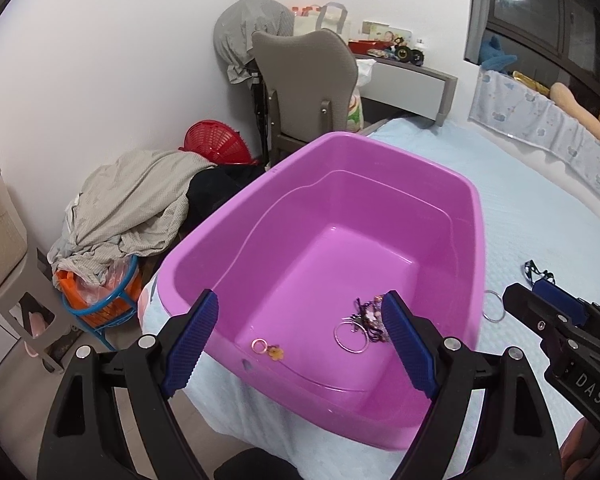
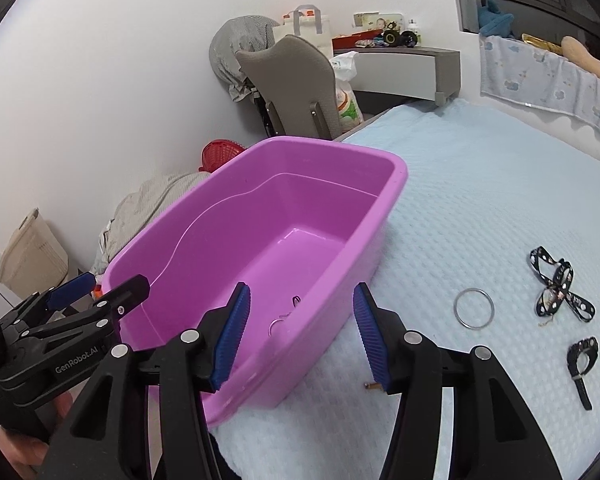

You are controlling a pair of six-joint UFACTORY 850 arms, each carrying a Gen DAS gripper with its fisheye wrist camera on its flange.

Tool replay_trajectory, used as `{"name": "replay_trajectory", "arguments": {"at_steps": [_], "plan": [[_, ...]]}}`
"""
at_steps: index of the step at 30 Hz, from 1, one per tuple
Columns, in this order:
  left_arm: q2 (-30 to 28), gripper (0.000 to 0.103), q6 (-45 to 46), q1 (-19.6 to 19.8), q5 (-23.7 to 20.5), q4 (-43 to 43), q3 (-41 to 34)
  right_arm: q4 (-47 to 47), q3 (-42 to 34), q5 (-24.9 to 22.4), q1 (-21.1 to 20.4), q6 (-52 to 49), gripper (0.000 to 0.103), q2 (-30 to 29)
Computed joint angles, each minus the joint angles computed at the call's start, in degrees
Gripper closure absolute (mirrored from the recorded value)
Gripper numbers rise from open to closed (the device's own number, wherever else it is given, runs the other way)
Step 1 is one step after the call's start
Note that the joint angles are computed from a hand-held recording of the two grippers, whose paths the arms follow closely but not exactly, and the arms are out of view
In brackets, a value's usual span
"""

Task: Organize jewelry
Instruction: 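Withdraw both tools from the tub back over the bed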

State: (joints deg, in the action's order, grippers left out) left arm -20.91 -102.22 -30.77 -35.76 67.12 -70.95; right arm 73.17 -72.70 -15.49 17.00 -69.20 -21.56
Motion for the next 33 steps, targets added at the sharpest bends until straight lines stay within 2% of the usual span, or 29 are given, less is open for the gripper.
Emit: {"name": "replay_trajectory", "arguments": {"at_steps": [14, 18, 28, 33], "plan": [[0.7, 0.021, -0.7, -4.6, 0.2, 1.1, 0.7, 18.7, 11.7, -1.6, -3.5, -16.7, 0.049, 7.8], [0.9, 0.021, -1.7, -6.4, 0.4, 2.8, 1.2, 26.1, 16.2, -2.8, -5.2, -24.4, 0.048, 10.8], [-1.1, 0.02, -4.5, -11.1, 3.2, 5.2, 0.4, 29.2, 26.4, -3.8, -12.3, -28.4, 0.047, 16.9], [-3.2, 0.02, -5.8, -13.1, 4.3, 6.5, -0.9, 33.7, 30.3, -4.2, -16.3, -33.6, 0.044, 19.0]]}}
